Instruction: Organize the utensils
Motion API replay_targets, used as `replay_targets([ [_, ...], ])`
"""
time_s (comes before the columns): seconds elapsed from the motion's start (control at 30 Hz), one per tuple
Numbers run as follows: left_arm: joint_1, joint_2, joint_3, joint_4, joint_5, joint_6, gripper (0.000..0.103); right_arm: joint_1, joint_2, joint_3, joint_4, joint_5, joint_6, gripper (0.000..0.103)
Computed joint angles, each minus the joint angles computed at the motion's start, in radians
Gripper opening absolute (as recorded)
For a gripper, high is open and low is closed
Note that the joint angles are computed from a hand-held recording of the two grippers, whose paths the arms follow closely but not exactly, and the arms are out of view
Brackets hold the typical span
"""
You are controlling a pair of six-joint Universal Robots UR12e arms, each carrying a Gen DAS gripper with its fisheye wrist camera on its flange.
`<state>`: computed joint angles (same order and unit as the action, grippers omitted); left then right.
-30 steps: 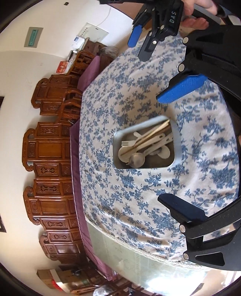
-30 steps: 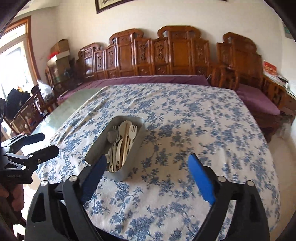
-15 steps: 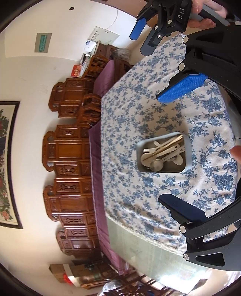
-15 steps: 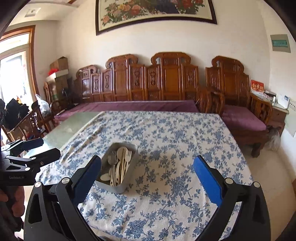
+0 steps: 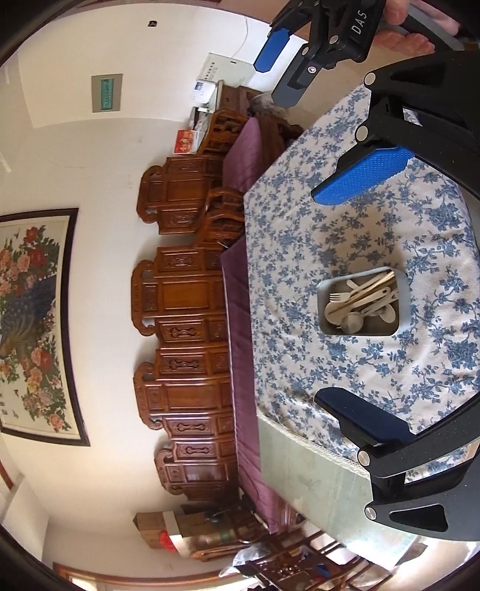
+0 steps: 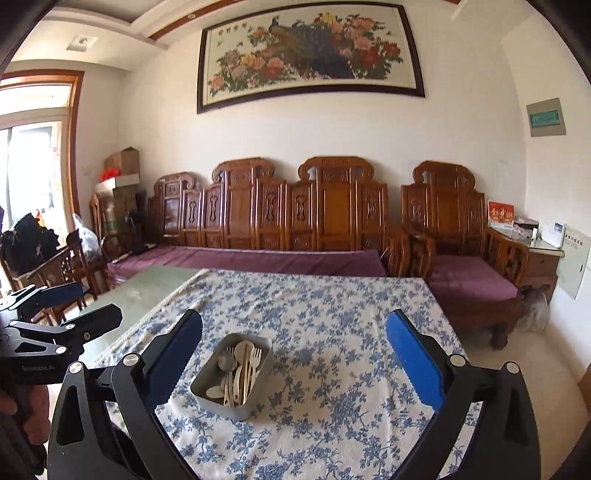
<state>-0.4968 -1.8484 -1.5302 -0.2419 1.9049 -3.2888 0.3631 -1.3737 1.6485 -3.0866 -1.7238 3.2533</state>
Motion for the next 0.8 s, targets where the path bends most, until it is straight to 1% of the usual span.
replay_targets([
  [0.17, -0.004, 0.006, -0.007, 0.012, 0.004, -0.002, 0.095, -0.001, -0.005, 0.008, -0.016, -0.004, 0.003, 0.1],
  [0.4, -0.006, 0.009, -0.012, 0.024, 0.006, -0.008, 0.095, -0.005, -0.001, 0.007, -0.011, 0.003, 0.013, 0.1],
  [0.8, -0.006, 0.009, -0.015, 0.032, 0.005, -0.018, 0.095, 0.0, 0.005, 0.004, -0.005, 0.001, 0.019, 0.1],
])
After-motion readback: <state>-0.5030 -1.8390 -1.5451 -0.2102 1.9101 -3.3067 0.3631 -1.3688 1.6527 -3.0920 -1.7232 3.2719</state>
